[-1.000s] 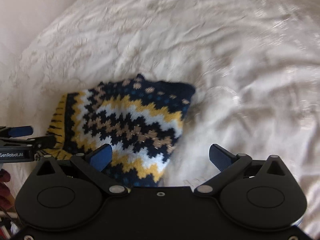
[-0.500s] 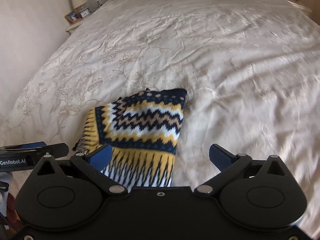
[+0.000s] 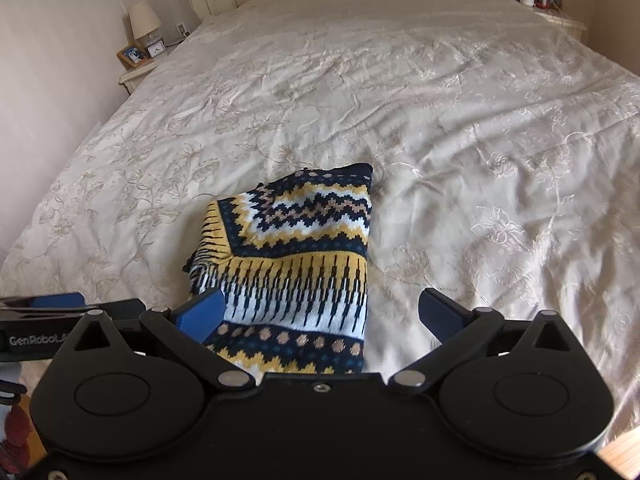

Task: Fold small clothes

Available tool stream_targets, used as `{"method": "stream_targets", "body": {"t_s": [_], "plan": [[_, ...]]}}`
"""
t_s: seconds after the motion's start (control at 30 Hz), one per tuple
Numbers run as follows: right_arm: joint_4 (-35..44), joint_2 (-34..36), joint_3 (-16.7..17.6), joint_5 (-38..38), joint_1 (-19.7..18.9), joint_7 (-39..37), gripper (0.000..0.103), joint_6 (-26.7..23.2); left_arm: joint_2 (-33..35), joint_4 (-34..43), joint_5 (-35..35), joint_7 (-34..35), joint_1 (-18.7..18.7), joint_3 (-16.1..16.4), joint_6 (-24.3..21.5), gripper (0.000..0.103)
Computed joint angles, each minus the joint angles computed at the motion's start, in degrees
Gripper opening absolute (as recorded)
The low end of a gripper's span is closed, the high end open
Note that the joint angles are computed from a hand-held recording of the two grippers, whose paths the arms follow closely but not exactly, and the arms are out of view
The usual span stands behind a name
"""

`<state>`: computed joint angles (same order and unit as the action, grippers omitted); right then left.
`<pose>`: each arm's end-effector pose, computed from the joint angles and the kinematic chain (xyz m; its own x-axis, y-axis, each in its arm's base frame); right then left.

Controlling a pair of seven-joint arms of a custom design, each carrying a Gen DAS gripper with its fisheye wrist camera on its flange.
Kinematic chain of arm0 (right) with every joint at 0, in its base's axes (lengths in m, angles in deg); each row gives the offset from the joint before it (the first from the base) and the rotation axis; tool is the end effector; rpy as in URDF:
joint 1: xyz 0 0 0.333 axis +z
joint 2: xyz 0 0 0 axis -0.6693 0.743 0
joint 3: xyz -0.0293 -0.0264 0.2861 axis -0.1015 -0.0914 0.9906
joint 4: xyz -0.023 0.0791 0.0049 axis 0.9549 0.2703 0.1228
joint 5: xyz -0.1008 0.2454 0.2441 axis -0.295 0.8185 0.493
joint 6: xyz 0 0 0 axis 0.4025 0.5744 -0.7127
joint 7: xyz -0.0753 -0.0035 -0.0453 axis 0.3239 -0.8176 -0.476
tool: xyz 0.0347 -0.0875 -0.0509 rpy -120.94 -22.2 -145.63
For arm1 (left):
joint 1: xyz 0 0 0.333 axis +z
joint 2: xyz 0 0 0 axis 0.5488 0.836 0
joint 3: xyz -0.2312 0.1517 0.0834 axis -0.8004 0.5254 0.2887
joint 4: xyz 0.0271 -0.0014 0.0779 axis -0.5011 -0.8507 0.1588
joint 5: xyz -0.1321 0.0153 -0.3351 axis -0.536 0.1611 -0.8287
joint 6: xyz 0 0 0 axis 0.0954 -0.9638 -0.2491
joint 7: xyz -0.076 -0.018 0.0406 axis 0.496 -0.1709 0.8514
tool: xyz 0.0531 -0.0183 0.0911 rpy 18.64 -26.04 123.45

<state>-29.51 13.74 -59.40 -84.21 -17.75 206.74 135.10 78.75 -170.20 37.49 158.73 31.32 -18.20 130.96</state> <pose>0.5335 0.2839 0.6000 -0.2116 -0.9501 -0.2291 -0.7542 0.3078 -0.5800 0.5916 -0.1084 0.5791 -0.2684 -0.9625 0.0399 -0.8187 0.2061 -0.5360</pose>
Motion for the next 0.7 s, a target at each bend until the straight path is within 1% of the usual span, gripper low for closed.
{"method": "stream_targets", "body": {"t_s": [0.07,0.17,0.23,0.3,0.37,0.47,0.7], "plan": [[-0.5,-0.8,0.3,-1.5,0.6,1.9,0.103,-0.6,-1.2,-1.2,0.6,0.1,0.0,0.1,1.1,0.091],[-0.9,-1.9,0.9,-3.7,1.3,4.4,0.103,-2.2,-2.3,-1.9,-2.9,2.4,0.4,0.2,1.2,0.091],[-1.2,-2.7,1.4,-5.2,1.6,6.0,0.103,-3.2,-3.2,-2.7,-3.0,2.7,0.3,0.4,1.3,0.091],[-1.3,-3.2,2.0,-6.4,1.8,7.3,0.103,-4.2,-4.3,-3.9,-1.2,2.5,0.0,0.5,2.3,0.091],[-1.2,-3.6,2.4,-7.4,2.0,8.1,0.103,-5.2,-5.2,-4.8,2.1,1.0,-0.5,0.6,2.9,0.091],[-0.6,-3.6,3.0,-8.3,2.3,8.6,0.103,-6.5,-5.3,-4.0,6.5,-2.3,-1.0,0.6,1.0,0.091],[0.1,-3.8,3.4,-8.8,2.6,8.4,0.103,-7.8,-5.1,-3.0,7.9,-3.7,-1.1,0.9,-1.2,0.089]]}}
